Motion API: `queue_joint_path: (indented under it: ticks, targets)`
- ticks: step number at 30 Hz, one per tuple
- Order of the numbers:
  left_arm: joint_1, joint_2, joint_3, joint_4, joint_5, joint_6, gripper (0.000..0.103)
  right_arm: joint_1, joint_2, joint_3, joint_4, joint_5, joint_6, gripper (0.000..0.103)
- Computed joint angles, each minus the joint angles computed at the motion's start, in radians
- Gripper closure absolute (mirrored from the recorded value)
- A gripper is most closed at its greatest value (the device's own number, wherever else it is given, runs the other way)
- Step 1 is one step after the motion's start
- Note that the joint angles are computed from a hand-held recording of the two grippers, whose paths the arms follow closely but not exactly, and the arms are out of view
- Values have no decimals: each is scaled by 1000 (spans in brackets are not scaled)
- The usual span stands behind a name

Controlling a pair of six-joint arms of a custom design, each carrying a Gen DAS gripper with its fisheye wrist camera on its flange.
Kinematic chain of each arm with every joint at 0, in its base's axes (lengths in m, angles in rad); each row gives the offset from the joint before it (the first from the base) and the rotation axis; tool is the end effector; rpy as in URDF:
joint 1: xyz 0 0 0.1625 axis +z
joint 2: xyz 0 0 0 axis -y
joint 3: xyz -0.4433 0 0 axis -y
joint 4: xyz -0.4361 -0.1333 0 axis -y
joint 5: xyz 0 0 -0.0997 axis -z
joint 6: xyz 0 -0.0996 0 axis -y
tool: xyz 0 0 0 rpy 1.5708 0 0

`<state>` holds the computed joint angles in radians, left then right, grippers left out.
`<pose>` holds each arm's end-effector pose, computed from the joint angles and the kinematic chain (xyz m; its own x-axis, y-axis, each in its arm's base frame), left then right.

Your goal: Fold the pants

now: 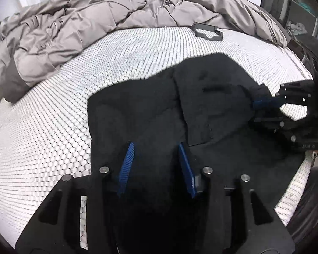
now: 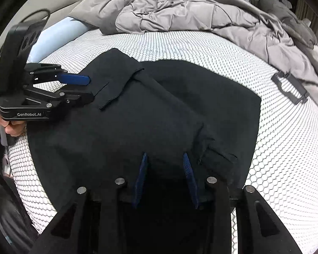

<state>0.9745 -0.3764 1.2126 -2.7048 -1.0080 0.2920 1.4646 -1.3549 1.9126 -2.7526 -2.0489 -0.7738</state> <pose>-0.3088 -0.7870 -0.0495 -0.5998 0.5585 -0.5729 0.7409 0.6581 -0.1342 0.0236 -0.6035 0.3512 -0.6712 -0.3054 0.6754 -0.5356 0.8298 -0.1571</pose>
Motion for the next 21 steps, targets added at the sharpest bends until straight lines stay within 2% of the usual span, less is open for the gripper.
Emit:
queue_joint_path:
  ticks: [3, 5, 8, 10, 11, 13, 15, 17, 18, 19, 20, 21]
  targets:
    - [-8, 4, -21, -93, -56, -7, 62, 14, -9, -8, 11, 70, 51, 66]
    - [-2, 41, -97, -42, -44, -65, 62, 26, 24, -37, -12, 77, 69, 66]
    - [24, 124, -247, 114, -21, -183, 62, 33, 96, -89, -5, 65, 113, 66]
    - [34, 156, -292, 152, -9, -194, 61, 33, 151, -125, 17, -2, 112, 66]
    - [34, 153, -284, 141, -11, -178, 59, 32, 168, -124, -1, -42, 96, 67]
    - [30, 140, -262, 123, -4, -150, 56, 26, 159, -117, -20, -54, 67, 66]
    - [32, 126, -235, 105, -2, -158, 52, 21, 137, -93, -83, -100, 17, 67]
    - [23, 107, -194, 80, 18, -158, 51, -17, 84, -63, -58, -17, -13, 67]
    - [11, 102, -175, 61, 64, -144, 51, -32, 65, -46, -65, 26, -37, 66]
    - [-3, 92, -149, 30, 112, -130, 54, -34, 56, -34, -80, 34, -53, 66]
    - [-14, 72, -112, 2, 127, -129, 56, -30, 46, -22, -93, 36, -51, 66]
    - [-23, 40, -64, -30, 104, -129, 56, -23, 31, -12, -97, 41, -35, 66]
